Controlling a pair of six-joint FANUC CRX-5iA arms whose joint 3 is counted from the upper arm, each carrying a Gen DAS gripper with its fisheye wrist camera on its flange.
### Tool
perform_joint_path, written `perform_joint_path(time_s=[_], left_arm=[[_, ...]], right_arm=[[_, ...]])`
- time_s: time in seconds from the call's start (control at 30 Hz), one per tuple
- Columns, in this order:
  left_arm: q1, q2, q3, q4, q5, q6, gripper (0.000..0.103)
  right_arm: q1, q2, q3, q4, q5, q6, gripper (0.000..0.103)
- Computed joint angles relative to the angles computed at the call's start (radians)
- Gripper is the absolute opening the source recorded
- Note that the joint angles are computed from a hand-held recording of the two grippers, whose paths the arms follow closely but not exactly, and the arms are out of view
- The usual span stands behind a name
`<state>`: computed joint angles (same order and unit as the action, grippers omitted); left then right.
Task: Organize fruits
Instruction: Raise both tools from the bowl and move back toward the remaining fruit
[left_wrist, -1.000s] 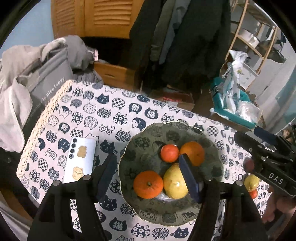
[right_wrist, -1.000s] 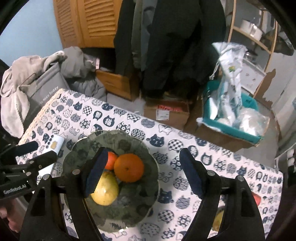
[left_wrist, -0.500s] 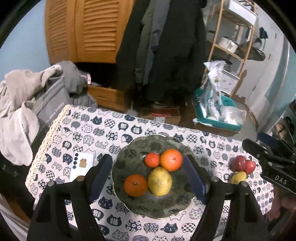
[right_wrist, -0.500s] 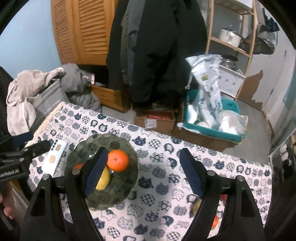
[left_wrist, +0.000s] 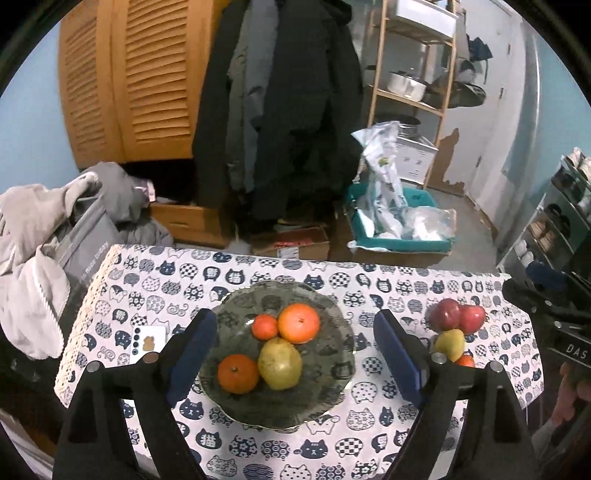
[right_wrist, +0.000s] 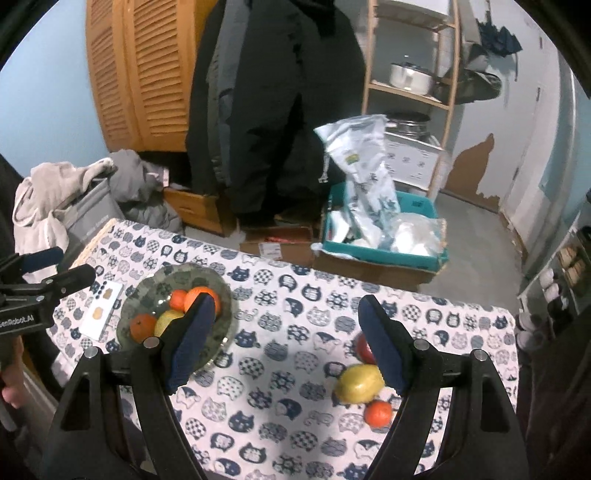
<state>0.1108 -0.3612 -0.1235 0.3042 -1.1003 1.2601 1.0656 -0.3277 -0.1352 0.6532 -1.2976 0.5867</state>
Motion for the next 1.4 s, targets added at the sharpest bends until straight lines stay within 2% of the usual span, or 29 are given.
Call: perform_joint_path(time_s=[0.2, 0.4, 0.77, 1.13, 1.4], left_arm=[[-0.045, 0.004, 0.014, -0.002, 0.002, 0.016, 0.088], [-0.121, 0.035, 0.042, -0.027, -0.006, 0.045, 0.093], [-0.277, 0.118, 0.102, -0.076, -0.021, 0.100, 0.093], [-0.403, 0.191, 0.116, -0.164, -0.022, 0.147, 0.093], [-0.434, 0.253, 0.093, -0.185, -0.035, 0.168, 0.093]], right_arm=[[0.019, -0.067, -0.042, 0.041, -0.048, -0.042, 0.080], [0.018, -0.108, -0.079, 0.078, -0.123, -0.067, 0.080], [-0.046, -0.216, -0.177, 0.025, -0.165, -0.095, 0.080], [-0.111, -0.258, -0.234, -0.056, -0.150, -0.087, 0.080], [-0.223, -0.231, -0.258, -0.215, -0.074, -0.026, 0.080]])
